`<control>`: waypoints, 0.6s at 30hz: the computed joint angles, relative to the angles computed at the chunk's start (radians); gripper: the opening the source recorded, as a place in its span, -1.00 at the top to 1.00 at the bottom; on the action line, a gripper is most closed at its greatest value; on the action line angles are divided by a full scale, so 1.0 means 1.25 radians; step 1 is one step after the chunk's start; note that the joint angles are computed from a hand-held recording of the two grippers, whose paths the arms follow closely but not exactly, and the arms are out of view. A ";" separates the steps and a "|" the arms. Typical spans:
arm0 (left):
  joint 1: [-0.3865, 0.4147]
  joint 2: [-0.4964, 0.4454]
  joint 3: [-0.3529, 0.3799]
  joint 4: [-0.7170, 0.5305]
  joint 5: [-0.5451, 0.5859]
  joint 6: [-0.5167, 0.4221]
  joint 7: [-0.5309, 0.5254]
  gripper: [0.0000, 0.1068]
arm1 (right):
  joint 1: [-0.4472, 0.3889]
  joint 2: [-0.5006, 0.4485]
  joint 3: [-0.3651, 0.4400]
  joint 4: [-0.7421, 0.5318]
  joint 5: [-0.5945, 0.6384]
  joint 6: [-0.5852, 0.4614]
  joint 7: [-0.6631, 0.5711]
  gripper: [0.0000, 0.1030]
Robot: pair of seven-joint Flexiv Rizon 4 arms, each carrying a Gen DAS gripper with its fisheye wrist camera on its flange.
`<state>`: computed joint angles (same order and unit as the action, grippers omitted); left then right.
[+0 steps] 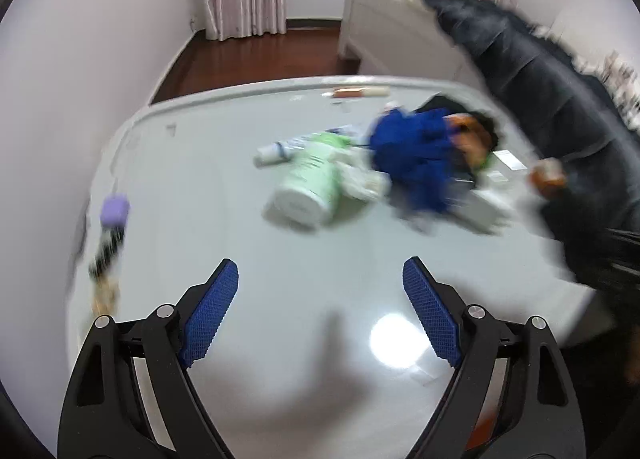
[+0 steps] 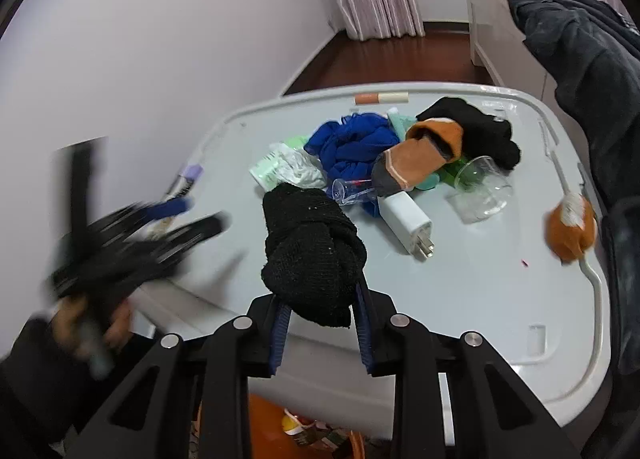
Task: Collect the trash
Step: 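Grasp the black sock with the right tool while the left grasps the green-capped jar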
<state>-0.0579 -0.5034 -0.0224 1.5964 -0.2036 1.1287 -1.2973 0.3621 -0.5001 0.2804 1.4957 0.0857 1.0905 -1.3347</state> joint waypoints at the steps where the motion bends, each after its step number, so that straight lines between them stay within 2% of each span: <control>1: -0.002 -0.023 0.007 -0.033 0.018 -0.018 0.011 -0.54 | -0.010 0.005 0.008 0.011 0.016 0.016 -0.007 0.43; 4: -0.010 -0.087 0.027 -0.130 0.067 -0.084 0.042 -0.54 | -0.045 0.000 0.042 0.018 0.083 0.046 -0.031 0.43; 7: -0.002 -0.136 0.015 -0.195 0.069 -0.110 0.072 -0.54 | -0.064 -0.019 0.058 -0.013 0.121 0.033 -0.045 0.43; 13: -0.014 -0.237 0.019 -0.342 0.072 -0.160 0.085 -0.53 | -0.051 -0.026 0.046 -0.028 0.128 0.042 -0.043 0.43; 14: -0.010 -0.245 0.010 -0.349 0.063 -0.148 0.086 -0.37 | -0.051 -0.028 0.047 -0.030 0.129 0.044 -0.045 0.43; 15: -0.006 -0.251 0.001 -0.355 0.054 -0.144 0.089 -0.02 | -0.055 -0.030 0.054 -0.034 0.135 0.042 -0.051 0.43; 16: 0.006 -0.255 -0.019 -0.358 0.028 -0.152 0.093 0.08 | -0.057 -0.032 0.057 -0.037 0.139 0.040 -0.055 0.43; 18: -0.001 -0.255 -0.011 -0.353 0.019 -0.144 0.069 0.08 | -0.051 -0.032 0.053 -0.038 0.134 0.036 -0.055 0.43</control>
<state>-0.0589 -0.8218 -0.0363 1.1555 -0.1795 0.9487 -1.2110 0.2985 -0.5398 0.3461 1.4486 0.2528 1.1353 -1.4033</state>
